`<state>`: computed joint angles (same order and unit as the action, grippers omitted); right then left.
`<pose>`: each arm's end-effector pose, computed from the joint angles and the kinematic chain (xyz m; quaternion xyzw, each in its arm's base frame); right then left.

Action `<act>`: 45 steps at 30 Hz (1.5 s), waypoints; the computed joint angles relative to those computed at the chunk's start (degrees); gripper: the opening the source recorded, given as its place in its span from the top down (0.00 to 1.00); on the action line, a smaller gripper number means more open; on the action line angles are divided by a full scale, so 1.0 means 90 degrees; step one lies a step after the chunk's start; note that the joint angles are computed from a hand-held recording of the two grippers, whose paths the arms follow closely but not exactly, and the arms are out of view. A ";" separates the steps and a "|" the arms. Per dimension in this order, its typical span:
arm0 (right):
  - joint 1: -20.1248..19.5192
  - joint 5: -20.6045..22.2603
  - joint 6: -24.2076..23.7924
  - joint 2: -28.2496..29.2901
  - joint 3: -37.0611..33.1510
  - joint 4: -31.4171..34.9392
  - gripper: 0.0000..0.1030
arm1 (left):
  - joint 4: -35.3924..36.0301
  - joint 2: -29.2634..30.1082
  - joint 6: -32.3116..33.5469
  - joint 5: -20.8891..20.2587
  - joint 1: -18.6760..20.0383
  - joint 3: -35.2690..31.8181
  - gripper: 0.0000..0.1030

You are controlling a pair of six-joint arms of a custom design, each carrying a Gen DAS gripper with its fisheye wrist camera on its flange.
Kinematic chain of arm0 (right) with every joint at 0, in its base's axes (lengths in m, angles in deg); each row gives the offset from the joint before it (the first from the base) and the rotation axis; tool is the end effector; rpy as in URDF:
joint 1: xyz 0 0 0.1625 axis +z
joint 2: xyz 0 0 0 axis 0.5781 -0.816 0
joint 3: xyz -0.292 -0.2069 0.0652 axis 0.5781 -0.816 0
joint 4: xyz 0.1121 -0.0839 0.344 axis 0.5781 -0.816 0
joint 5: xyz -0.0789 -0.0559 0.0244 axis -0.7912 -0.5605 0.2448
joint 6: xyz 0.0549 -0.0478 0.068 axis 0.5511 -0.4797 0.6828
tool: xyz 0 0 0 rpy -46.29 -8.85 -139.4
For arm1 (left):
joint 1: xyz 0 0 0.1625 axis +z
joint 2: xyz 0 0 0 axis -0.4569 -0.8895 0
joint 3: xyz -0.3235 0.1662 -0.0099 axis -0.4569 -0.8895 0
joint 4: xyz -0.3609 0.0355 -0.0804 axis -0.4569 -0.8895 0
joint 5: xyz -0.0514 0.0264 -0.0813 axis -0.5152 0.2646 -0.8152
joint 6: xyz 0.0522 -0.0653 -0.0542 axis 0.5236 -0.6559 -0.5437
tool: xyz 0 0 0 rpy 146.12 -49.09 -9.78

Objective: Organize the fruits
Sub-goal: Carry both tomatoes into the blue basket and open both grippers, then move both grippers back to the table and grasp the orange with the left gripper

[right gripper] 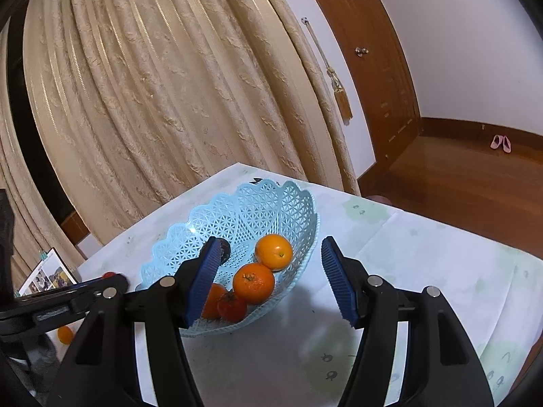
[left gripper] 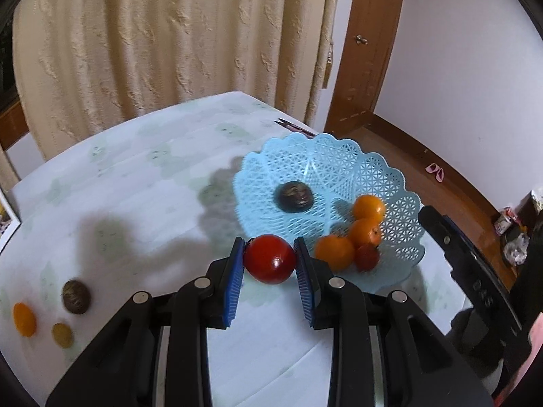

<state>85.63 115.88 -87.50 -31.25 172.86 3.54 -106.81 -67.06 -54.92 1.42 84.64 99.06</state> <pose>0.2800 -0.3906 0.0640 -0.1004 -0.7737 0.5009 0.3748 -0.1365 -0.5296 0.1942 0.4219 0.8709 -0.1869 0.1692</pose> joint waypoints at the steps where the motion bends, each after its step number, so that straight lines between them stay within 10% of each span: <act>1: -0.0011 -0.0016 0.0062 -0.0005 -0.0006 0.0050 0.38 | 0.0012 0.0087 -0.0020 -0.0004 -0.0008 -0.0045 0.71; 10: -0.0042 -0.0051 0.0252 -0.0022 -0.0032 0.0251 0.38 | -0.0093 0.0418 -0.0058 -0.0055 -0.0057 -0.0183 0.69; 13: -0.0037 -0.0032 0.0269 -0.0004 -0.0061 0.0270 0.38 | -0.0078 0.0395 -0.0079 -0.0079 -0.0033 -0.0208 0.50; 25: -0.0022 0.0090 0.0319 0.0032 -0.0133 0.0304 0.33 | -0.0119 0.0061 -0.0222 0.0206 0.0099 -0.0260 0.27; 45: 0.0162 0.0601 0.0969 0.0438 -0.0575 0.1058 0.33 | -0.0192 -0.0708 -0.0013 0.0567 0.0875 -0.0512 0.26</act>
